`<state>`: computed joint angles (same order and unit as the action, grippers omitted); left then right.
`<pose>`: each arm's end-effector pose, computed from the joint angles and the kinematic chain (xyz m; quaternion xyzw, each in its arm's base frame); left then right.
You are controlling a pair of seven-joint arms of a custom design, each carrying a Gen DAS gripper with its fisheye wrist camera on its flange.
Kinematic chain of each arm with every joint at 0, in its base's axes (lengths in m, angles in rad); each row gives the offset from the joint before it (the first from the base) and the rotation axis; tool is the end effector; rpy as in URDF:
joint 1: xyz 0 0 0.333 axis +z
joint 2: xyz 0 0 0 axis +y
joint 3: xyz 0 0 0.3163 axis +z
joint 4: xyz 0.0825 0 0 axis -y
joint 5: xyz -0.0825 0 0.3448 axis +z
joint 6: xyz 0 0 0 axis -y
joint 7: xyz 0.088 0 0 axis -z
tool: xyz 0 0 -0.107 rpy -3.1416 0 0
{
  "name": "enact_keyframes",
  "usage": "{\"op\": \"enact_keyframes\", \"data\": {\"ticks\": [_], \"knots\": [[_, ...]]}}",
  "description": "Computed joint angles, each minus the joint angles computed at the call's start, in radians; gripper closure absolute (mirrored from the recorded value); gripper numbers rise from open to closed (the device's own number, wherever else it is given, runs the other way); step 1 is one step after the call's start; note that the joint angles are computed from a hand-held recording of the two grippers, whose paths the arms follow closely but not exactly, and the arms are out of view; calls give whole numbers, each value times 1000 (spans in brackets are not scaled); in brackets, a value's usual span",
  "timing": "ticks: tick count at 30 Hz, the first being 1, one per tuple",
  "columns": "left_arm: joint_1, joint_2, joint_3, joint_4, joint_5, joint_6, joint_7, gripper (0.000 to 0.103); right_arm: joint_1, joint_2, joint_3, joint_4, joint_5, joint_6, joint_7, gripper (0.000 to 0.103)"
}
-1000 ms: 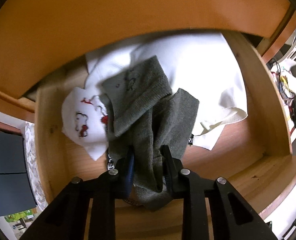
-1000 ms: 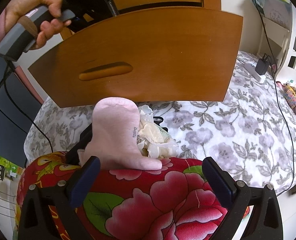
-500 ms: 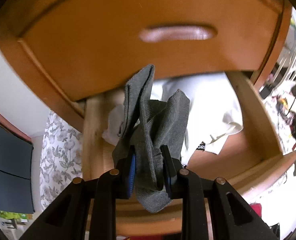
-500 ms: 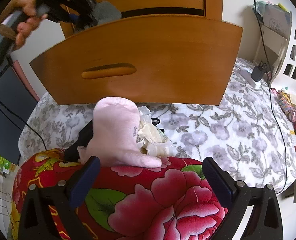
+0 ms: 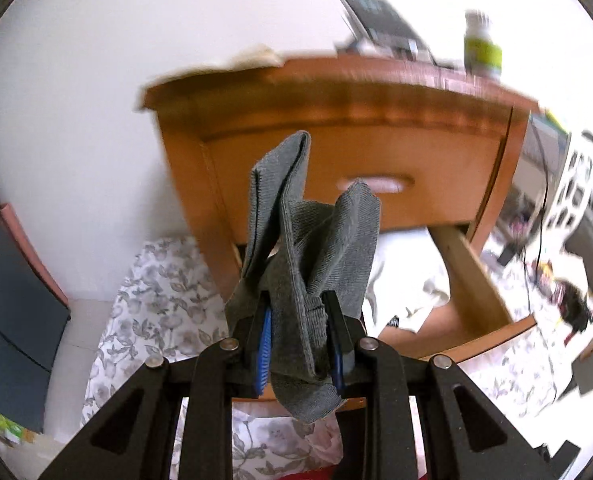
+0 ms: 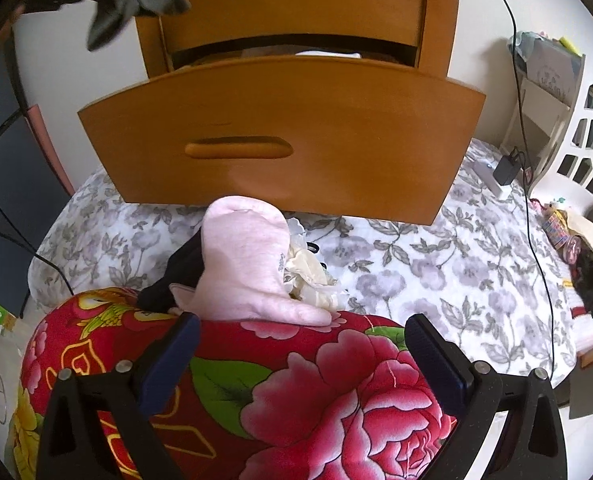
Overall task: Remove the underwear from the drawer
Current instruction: 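Lift the grey socks up out of the drawer with the left tool, then lower the grey socks onto the bedspread beside the pink sock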
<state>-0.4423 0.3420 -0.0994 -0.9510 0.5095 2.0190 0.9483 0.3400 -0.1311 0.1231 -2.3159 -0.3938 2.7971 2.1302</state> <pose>0.5608 -0.2834 0.7625 -0.6591 0.6254 -0.2890 0.3016 0.4397 0.2417 0.4854 -0.7448 0.5858 -0.2009 0.2487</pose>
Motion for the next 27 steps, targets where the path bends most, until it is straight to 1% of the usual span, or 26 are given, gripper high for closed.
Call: {"op": "enact_keyframes", "data": {"ticks": [2, 4, 7, 10, 16, 21, 25, 27], "knots": [[8, -95, 3, -151, 25, 86, -72, 78, -2, -4, 5, -1, -14, 0, 12, 0], [24, -180, -11, -280, 61, 149, -151, 78, -6, -11, 10, -3, -36, 0, 30, 0], [55, -273, -41, -421, 106, 218, -249, 78, -14, -23, 17, -8, -72, 2, 62, 0], [90, -341, -74, -527, 145, 266, -325, 78, -17, -29, 21, -7, -93, -2, 84, 0], [161, -448, -145, -684, 166, 313, -415, 78, -14, -34, 27, -5, -122, -13, 98, 0], [211, -505, -194, -769, 134, 347, -419, 78, -10, -37, 30, -2, -139, -22, 104, 0], [234, -535, -218, -819, 98, 379, -395, 78, -8, -42, 33, -2, -152, -25, 110, 0], [244, -544, -229, -834, 82, 382, -388, 78, -7, -44, 32, -3, -153, -26, 108, 0]]}}
